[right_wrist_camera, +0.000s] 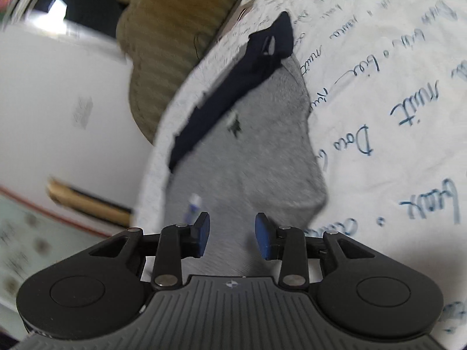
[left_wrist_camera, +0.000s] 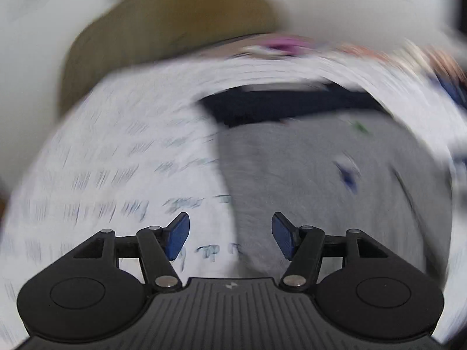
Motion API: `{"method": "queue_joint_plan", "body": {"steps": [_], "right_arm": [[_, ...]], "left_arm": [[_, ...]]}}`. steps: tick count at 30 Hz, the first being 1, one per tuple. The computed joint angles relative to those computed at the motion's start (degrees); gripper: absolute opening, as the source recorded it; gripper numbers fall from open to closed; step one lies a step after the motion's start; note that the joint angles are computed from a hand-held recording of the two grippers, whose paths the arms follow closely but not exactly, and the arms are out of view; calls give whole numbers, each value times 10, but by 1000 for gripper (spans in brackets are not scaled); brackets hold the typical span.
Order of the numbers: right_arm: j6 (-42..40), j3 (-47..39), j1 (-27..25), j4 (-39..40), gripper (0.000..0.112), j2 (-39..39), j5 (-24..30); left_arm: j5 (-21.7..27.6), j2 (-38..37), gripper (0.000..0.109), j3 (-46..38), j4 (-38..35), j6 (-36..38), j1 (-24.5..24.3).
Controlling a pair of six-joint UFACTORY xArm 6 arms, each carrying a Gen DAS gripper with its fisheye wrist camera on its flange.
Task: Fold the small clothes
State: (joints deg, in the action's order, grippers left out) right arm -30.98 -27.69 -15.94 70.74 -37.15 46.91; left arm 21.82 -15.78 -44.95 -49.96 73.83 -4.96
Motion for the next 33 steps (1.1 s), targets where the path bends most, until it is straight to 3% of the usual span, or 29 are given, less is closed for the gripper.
{"method": "queue_joint_plan", "body": {"steps": [1,3,7,11,17,20,28,33], "right_arm": [[1,2,12,-39,37,-12,-12],[5,-1,30,-108,39,-26,-21],[-8,-29,45,-169,40,-20,-16],[-28,-75,73,-249,59,11,-14],[-65,-146,110,-343,59,73,36],[-60,-168,129,-378,60,104,23],[-114,-263,161,-380,60,220,23],[-125,-312,209,-479,63,282,50]], "left_arm": [[7,-18,62,19,-22,60,-8],[72,-34,62,28,-16,148,-3],[219,-29,62,2,25,221,4],[226,8,62,-23,114,207,-21],[282,59,64,-92,192,165,-20],[300,77,64,-114,211,137,-22],[313,91,64,-134,244,141,-30],[324,91,64,-147,256,150,-26]]}}
